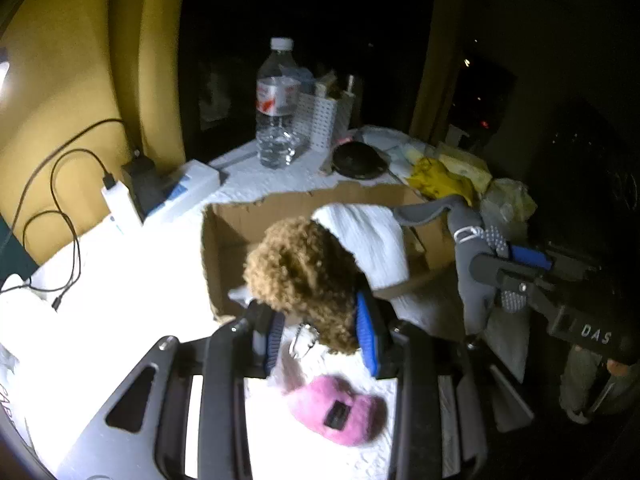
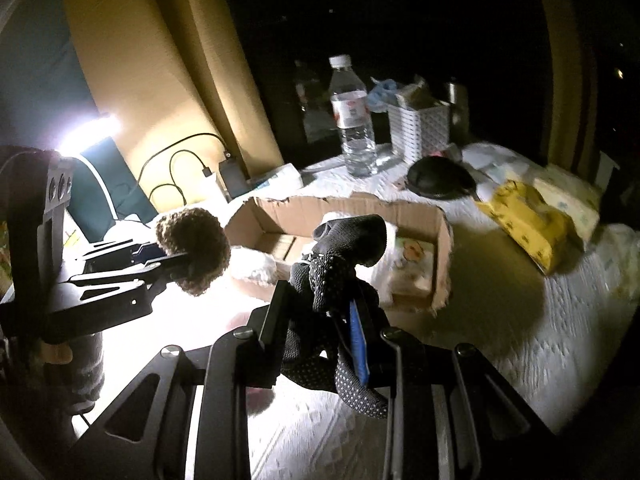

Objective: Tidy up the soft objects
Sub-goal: 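Carry the grey plush and teddy bear into the box and open both grippers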

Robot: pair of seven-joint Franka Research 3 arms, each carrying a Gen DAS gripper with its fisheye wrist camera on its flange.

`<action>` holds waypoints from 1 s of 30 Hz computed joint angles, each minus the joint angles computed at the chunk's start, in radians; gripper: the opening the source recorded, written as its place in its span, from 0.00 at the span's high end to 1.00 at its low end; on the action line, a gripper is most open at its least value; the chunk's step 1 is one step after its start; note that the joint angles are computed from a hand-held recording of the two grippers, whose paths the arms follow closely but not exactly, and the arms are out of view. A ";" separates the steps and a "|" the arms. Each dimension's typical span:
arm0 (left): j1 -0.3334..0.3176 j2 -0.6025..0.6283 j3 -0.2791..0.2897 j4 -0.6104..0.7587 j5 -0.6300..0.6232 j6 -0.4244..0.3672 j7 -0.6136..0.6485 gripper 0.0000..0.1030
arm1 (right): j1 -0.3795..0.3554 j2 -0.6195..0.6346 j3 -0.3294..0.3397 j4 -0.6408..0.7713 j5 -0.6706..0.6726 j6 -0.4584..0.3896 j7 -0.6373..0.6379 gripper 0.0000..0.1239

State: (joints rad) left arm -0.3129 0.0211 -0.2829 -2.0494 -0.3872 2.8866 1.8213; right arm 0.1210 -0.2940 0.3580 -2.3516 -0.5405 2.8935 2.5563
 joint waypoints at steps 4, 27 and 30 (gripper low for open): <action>0.009 0.031 0.002 0.044 0.045 -0.001 -0.037 0.68 | 0.013 0.045 -0.019 0.040 0.000 0.012 -0.035 0.77; 0.080 0.236 -0.047 0.252 0.222 -0.051 -0.169 0.68 | 0.169 0.275 -0.212 0.214 0.101 0.066 -0.234 0.77; 0.085 0.264 -0.051 0.272 0.243 -0.066 -0.187 0.68 | 0.193 0.307 -0.235 0.230 0.148 0.071 -0.280 0.77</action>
